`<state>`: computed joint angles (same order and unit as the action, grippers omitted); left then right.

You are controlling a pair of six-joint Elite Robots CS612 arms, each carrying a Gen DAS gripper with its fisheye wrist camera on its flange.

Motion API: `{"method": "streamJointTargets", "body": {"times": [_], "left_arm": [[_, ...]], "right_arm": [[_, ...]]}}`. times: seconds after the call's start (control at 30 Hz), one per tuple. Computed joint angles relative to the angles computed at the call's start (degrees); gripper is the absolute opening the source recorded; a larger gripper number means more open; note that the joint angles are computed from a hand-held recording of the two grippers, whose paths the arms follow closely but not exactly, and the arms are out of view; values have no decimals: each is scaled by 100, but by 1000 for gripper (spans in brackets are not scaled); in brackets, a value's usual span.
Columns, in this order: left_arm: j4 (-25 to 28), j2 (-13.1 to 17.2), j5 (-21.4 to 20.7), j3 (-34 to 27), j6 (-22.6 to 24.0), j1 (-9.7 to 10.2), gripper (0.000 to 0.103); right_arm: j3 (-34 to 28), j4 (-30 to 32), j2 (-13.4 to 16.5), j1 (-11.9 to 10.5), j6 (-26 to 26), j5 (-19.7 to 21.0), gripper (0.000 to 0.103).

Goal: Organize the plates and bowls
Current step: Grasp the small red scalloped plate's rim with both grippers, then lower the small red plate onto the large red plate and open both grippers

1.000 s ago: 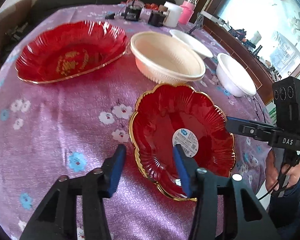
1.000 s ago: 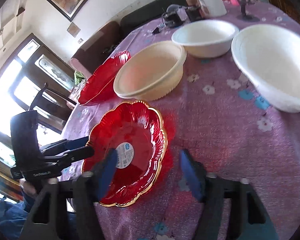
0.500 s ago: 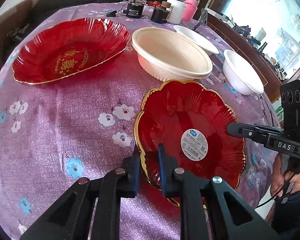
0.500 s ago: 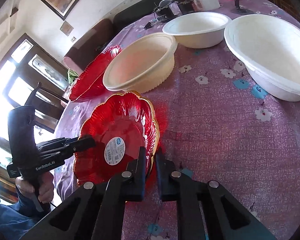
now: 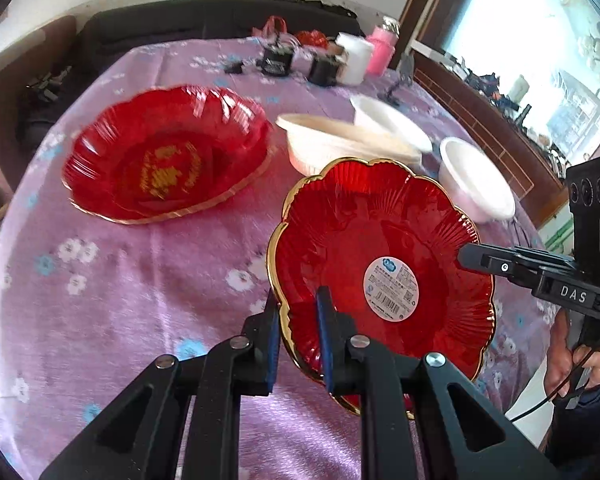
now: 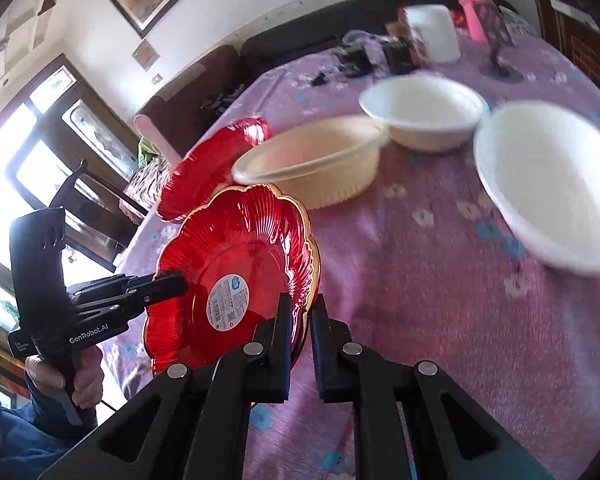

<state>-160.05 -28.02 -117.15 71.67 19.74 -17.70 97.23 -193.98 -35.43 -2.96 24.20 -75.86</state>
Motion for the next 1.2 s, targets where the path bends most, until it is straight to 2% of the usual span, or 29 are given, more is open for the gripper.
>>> {"method": "streamJointTargets", "body": {"times": [0.23, 0.37, 0.53, 0.73, 0.9, 1.0, 1.2], "left_arm": [[-363, -64, 102, -16, -313, 148, 16], [-388, 49, 309, -329, -596, 222, 18], [72, 444, 605, -1210, -922, 284, 19], [781, 1068, 1026, -2463, -1238, 262, 22], [1461, 1513, 1084, -3325, -1379, 237, 23], [1531, 1665, 1161, -3564, -1425, 227, 23], [1685, 1858, 1004, -3952, -1483, 240, 27]], "right_arm": [[-353, 232, -14, 168, -280, -6, 10], [-910, 654, 142, 226, -414, 54, 10], [-1843, 1463, 480, 276, -544, 35, 10], [-2908, 2360, 944, 318, -664, -182, 10], [-3512, 2814, 1297, 253, -482, -157, 10], [-3787, 3089, 1458, 235, -446, -124, 11], [-4073, 3281, 1614, 219, -456, -133, 12]]}}
